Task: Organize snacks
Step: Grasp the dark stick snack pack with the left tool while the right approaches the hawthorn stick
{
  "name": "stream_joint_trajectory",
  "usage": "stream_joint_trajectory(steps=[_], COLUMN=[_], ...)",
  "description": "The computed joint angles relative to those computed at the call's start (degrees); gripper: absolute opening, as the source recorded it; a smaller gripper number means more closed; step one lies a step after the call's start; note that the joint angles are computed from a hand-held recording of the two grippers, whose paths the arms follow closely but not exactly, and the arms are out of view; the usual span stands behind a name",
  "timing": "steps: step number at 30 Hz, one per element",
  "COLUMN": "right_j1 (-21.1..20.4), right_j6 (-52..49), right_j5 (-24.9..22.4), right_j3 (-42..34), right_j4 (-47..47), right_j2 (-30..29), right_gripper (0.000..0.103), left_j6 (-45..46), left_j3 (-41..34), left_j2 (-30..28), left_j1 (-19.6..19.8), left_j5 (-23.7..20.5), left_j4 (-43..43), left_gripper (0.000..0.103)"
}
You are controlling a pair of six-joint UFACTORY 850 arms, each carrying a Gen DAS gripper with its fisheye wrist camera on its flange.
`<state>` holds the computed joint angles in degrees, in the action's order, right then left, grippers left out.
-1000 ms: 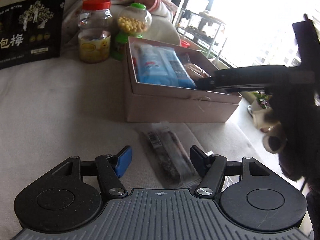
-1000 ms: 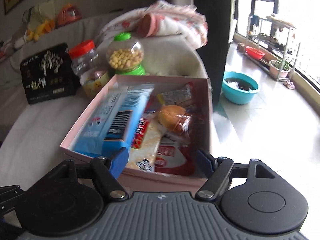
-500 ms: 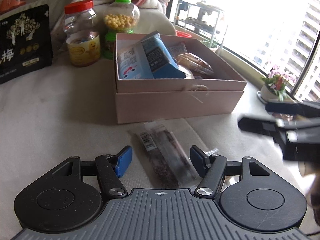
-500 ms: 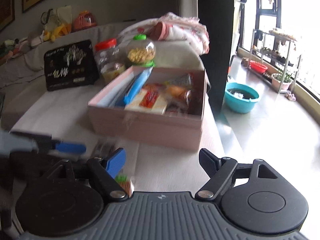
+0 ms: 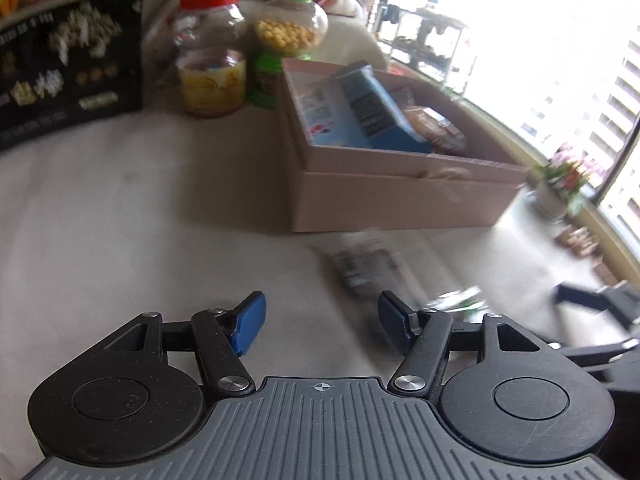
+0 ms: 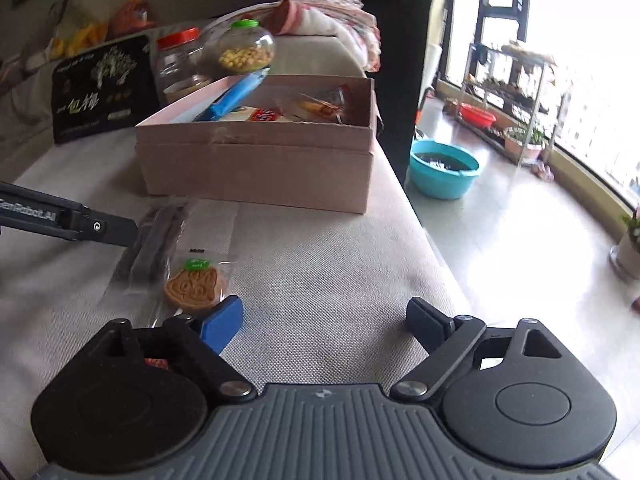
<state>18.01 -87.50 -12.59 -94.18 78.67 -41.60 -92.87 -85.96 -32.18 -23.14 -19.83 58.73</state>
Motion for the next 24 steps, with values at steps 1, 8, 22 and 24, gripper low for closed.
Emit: stream_joint_trajectory(steps=[1,8,22,24], right_j1=[-0.3,-0.3,-0.7,-0.6], right_j6=[-0.2,-16.9,-2.6,-1.6], right_j5=[-0.6,0.3,-2.6,-3.6], right_j3=[0.0,3.2,2.6,3.0], right_j4=[1.1,17.6,4.8,3.3], right_j2=[-0.1,1.4,1.9,2.4], right_gripper=[0.091,0.091,0.091,0.091], left_j6=[0.9,17.3,12.7,10.8], left_j3=[-0.5,-12.7,-0.6,3.4], left_j2=[-0.2,-8.4,-0.4,2.4], left_j1=[0.2,-1.3,-1.7,-2.0], left_j5=[2.1,-5.9,-1.2,0.4], left_j4=[-1.7,-11.3,-6.9,-5.9], left_gripper=[0.068,0.062,0.044,0.044])
